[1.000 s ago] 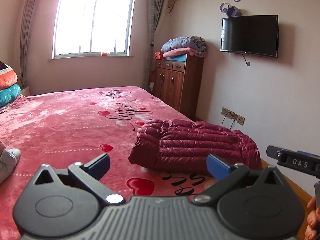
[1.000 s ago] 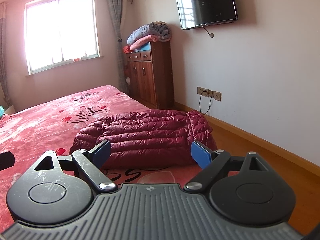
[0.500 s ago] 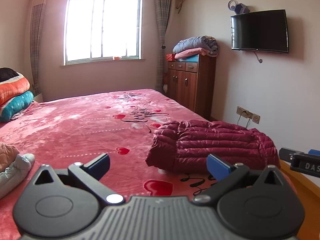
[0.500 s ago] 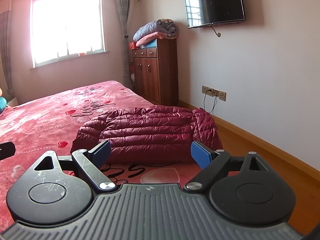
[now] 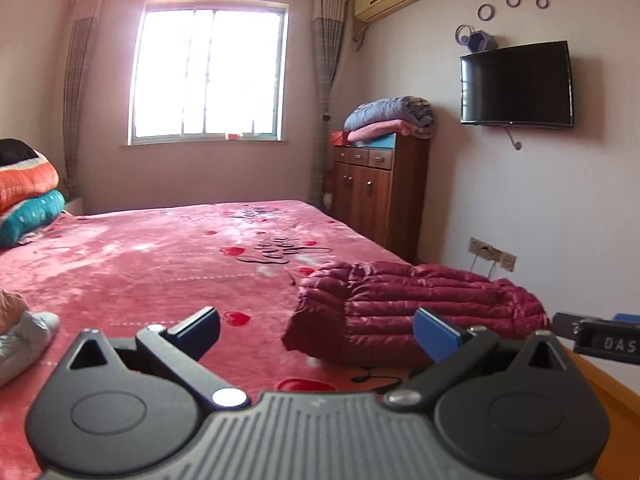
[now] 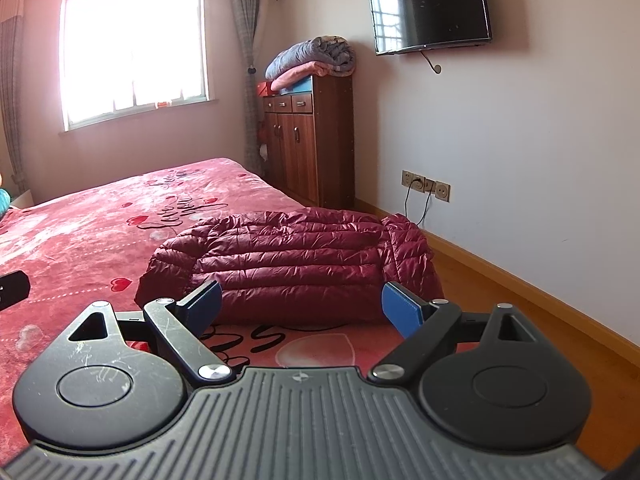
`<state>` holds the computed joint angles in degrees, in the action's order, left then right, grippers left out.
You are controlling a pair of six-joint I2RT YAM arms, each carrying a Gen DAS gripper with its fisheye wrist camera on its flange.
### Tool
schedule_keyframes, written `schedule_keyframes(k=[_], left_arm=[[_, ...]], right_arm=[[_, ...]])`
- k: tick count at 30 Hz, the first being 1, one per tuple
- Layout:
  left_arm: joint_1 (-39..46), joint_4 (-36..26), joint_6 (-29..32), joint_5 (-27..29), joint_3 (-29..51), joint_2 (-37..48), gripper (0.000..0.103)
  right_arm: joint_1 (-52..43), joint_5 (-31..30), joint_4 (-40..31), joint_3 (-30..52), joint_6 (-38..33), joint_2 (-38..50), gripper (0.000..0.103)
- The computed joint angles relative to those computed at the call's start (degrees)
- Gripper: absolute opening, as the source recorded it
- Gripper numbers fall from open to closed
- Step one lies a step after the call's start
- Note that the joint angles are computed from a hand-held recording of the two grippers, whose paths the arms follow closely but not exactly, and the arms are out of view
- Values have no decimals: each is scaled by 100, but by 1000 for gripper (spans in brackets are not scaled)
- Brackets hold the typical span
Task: Fold large clothes
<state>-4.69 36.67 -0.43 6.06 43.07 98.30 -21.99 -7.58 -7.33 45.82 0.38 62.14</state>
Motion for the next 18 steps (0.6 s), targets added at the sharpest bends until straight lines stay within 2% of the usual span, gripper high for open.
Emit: schedule_keyframes(k=[18], left_arm=[[35,-334,-159,33,257,243,102]], right_arm=[[-21,-103,-16,105,-70,181,103]])
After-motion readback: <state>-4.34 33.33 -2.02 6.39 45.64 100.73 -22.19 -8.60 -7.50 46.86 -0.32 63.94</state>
